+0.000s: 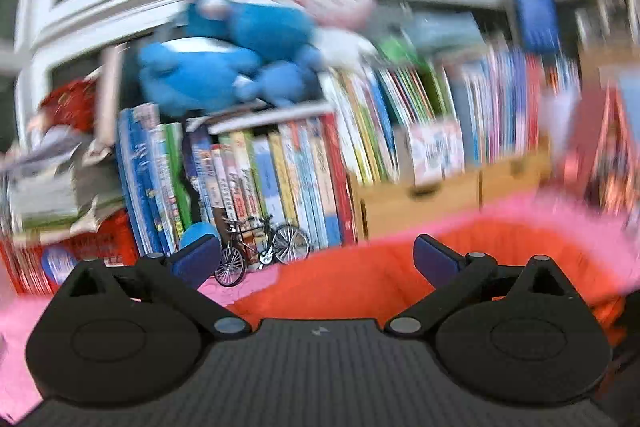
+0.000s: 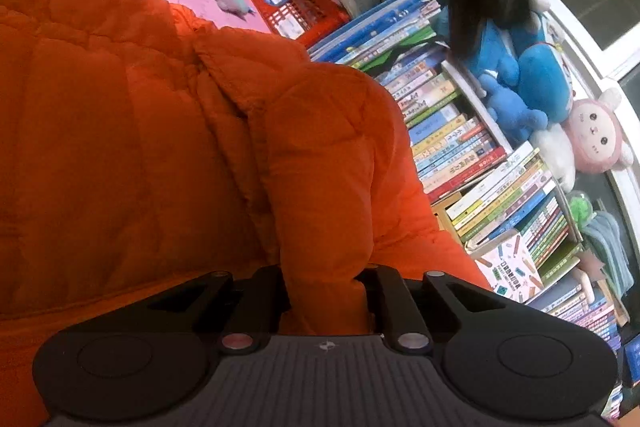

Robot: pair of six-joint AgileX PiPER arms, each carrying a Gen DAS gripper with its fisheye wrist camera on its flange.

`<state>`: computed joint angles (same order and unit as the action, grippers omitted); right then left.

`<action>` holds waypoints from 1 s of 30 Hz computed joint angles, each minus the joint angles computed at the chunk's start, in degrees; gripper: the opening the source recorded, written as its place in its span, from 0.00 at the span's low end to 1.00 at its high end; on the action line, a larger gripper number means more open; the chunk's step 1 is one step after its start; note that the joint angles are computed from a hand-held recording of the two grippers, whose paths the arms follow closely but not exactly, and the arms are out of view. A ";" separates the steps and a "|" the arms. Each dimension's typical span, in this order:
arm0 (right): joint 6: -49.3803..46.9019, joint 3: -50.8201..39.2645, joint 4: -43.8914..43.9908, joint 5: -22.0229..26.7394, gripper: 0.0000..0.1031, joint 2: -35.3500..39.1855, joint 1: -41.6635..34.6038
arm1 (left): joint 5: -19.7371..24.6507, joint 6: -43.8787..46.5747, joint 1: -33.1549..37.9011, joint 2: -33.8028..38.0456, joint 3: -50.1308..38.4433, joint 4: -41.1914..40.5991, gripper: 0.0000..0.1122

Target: Fold clothes

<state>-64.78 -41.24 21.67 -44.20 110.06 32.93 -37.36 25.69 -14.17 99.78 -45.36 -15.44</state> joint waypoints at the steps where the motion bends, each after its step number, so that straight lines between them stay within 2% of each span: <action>1: 1.62 1.23 -1.16 -0.04 0.24 -0.95 -0.67 | -2.55 5.73 -1.58 2.44 -0.18 -4.24 0.91; 2: 3.51 2.63 -2.68 0.21 0.31 -2.18 -1.63 | -4.39 10.82 -2.91 4.74 -0.52 -8.14 0.91; 3: 5.42 4.01 -4.30 0.49 0.46 -3.42 -2.65 | -4.36 13.63 -3.38 5.82 -0.54 -10.39 0.91; 4: 7.78 5.39 -6.49 1.38 0.56 -4.89 -4.18 | -3.53 14.14 -3.20 6.12 0.12 -11.14 0.91; 6: 14.41 8.02 -12.56 3.47 0.60 -7.85 -8.35 | -1.66 9.75 -1.46 6.28 1.98 -7.41 0.91; 8: 25.57 9.91 -22.41 5.05 0.64 -10.11 -14.02 | -0.18 5.73 0.22 5.24 3.75 -3.93 0.91; 11: 42.76 11.99 -31.55 6.38 0.66 -14.93 -19.24 | -1.78 1.49 1.34 1.90 5.99 -1.00 0.90; 14: 59.95 12.37 -37.92 2.03 0.70 -18.61 -22.29 | -1.05 -4.75 2.59 -1.96 5.82 2.00 0.90; 16: 71.41 9.27 -41.10 0.38 0.83 -19.34 -23.21 | -1.00 -6.79 2.39 -3.04 3.81 -0.31 0.91; 18: 76.54 4.86 -38.20 0.06 0.85 -18.60 -21.74 | -0.06 -6.14 1.53 -2.15 -0.11 -5.01 0.92; 20: 72.51 -2.02 -30.69 3.60 0.86 -15.35 -18.39 | 1.82 -3.32 0.68 -0.17 -4.45 -9.75 0.92; 23: 55.60 -9.23 -14.06 8.79 0.85 -9.08 -13.39 | 2.98 9.45 -1.07 4.53 -9.55 -21.22 0.92; 26: 38.41 -13.53 0.20 10.67 0.84 -2.96 -10.39 | 2.45 14.91 -1.52 8.87 -10.41 -25.68 0.92; 28: 31.79 -12.66 5.05 9.54 0.84 -0.51 -9.40 | 2.37 15.23 -1.18 11.59 -10.33 -25.52 0.92; 30: 31.79 -12.46 4.14 10.24 0.86 1.40 -10.16 | 5.17 13.94 -0.21 12.46 -10.63 -24.45 0.92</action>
